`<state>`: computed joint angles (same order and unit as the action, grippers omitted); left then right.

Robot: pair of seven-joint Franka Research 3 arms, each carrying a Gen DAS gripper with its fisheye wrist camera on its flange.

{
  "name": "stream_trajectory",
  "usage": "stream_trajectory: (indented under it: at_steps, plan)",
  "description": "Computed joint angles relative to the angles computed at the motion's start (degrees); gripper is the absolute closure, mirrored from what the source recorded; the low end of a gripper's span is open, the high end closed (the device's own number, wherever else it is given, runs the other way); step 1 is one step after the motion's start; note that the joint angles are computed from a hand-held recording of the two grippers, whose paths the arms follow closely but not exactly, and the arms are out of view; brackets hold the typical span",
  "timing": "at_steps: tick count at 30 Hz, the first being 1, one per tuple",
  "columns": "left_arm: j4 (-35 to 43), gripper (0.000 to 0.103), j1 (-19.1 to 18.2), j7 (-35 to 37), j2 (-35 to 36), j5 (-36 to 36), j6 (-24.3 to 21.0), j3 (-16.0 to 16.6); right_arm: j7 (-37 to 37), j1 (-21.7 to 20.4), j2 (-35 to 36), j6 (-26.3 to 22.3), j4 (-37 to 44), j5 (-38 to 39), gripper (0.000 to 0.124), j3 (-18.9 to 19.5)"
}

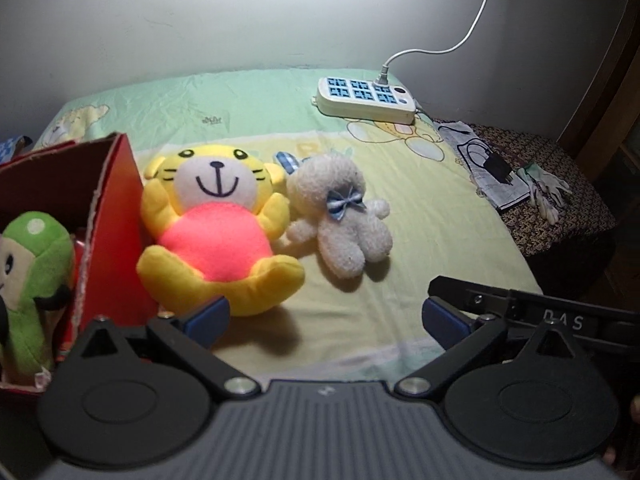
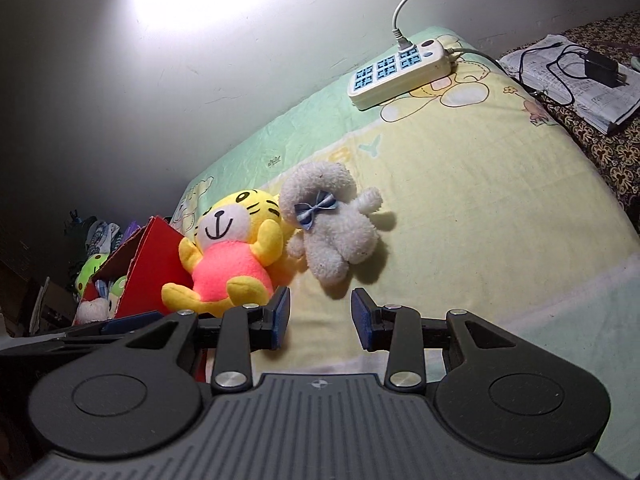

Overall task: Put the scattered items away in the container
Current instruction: 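Withdraw both tools from the box toward the white bear with blue bow, then close the right tool on the white bear while the left tool grips its body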

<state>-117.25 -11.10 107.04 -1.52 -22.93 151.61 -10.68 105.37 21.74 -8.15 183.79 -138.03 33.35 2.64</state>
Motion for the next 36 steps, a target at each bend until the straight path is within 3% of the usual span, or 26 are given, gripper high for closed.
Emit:
stream_trajectory:
  at_steps: [3,5,8,15,17,24,36]
  plan:
    - [1.71,0.001,-0.21,0.87,2.06,-1.83,1.54,-0.55,-7.64,6.63,1.46,-0.01,1.89,8.51,0.086,-6.32]
    - [2.28,0.001,-0.23,1.19,3.28,-1.56,3.73,-1.14,-13.63,8.98,2.51,0.02,3.57,15.27,0.086,-8.59]
    - [4.45,0.001,0.58,4.04,5.64,-6.06,3.06,-2.16,-23.65,10.57,4.39,-1.06,6.77,26.72,0.086,-10.49]
    - [9.15,0.001,2.05,2.93,11.72,-6.80,4.40,-4.77,-39.04,5.13,8.01,-7.41,13.36,45.38,0.086,-9.27]
    - [11.11,0.001,2.93,2.96,13.67,-7.14,3.02,-5.78,-42.70,2.83,9.19,-10.58,15.40,50.30,0.085,-8.78]
    - [17.61,0.001,4.69,-3.00,20.27,-6.36,-0.45,-7.43,-47.17,-4.02,13.61,-18.86,20.69,56.96,0.079,-5.42]
    - [21.73,0.001,4.79,-6.90,24.76,3.90,0.46,-8.93,-44.01,-12.01,20.65,-22.30,27.48,51.03,0.073,1.39]
